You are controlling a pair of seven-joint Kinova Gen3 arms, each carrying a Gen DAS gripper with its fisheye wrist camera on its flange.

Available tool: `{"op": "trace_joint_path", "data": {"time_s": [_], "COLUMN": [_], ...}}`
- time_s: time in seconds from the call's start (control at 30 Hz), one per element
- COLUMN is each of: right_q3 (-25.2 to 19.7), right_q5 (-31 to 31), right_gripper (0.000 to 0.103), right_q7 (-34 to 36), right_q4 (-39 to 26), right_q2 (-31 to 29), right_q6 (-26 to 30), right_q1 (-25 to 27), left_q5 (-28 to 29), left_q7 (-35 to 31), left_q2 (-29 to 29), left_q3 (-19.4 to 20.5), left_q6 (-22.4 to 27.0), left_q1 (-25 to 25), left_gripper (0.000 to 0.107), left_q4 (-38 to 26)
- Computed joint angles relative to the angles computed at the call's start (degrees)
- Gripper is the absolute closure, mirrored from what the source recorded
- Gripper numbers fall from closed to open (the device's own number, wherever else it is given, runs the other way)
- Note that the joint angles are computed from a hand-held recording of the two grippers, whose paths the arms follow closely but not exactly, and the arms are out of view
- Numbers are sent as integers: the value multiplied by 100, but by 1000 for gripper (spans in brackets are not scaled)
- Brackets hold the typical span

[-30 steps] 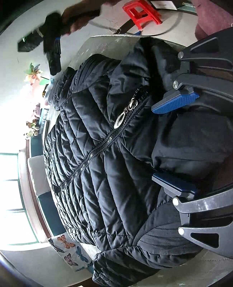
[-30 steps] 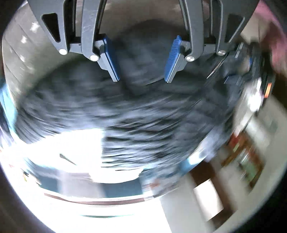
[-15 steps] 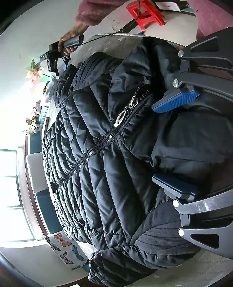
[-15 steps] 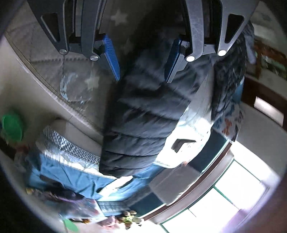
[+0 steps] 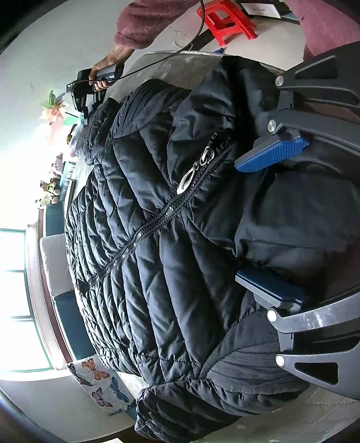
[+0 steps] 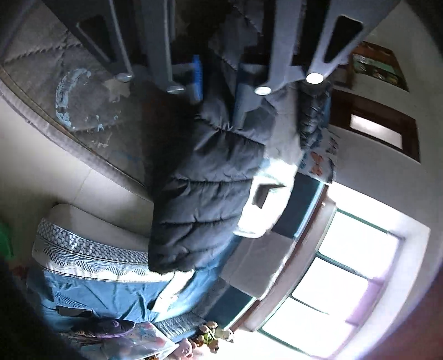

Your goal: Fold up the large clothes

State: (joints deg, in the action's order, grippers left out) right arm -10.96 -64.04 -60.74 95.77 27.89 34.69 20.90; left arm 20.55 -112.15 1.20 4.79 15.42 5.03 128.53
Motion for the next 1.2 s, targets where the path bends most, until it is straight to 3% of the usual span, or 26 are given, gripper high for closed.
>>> {"op": "trace_joint_path", "data": {"time_s": [0.2, 0.43, 0.57, 0.67, 0.8, 0.9, 1.1, 1.2], "right_q3": [40, 58, 557, 709, 752, 837, 1445, 1345], "right_q5": [5, 310, 319, 841, 1773, 2473, 3871, 4419], "right_gripper": [91, 91, 91, 91, 91, 91, 91, 91], "right_q7": [105, 299, 587, 489, 198, -101, -997, -1394], "right_q4": [37, -111, -154, -263, -461, -579, -772, -830], "right_q2": [-573, -1388, -1834, -2085, -2149, -1992, -1275, -1014], "right_q6": [-182, -316, -221, -195, -118, 19, 516, 725], "right_q1": [-252, -964, -1968, -2764, -3826, -4622, -6215, -6422], "left_q5": [340, 1971, 2903, 3549, 4295, 4494, 4536, 4503], "left_q7": [-300, -1800, -2703, -3402, -4334, -4666, -5100, -5155], "left_q2": [-46, -254, -531, -809, -1137, -1337, -1624, -1743], "left_q3": [-34, -251, -1207, -1847, -1782, -1705, -2034, -2020], "left_q6": [-41, -35, 428, 619, 1034, 1466, 1986, 1988], "left_q1": [-29, -106, 378, 651, -181, -921, -1546, -1723], "left_gripper": [30, 30, 29, 29, 29, 29, 29, 29], "left_q4": [56, 274, 379, 602, 945, 1117, 1349, 1405]}}
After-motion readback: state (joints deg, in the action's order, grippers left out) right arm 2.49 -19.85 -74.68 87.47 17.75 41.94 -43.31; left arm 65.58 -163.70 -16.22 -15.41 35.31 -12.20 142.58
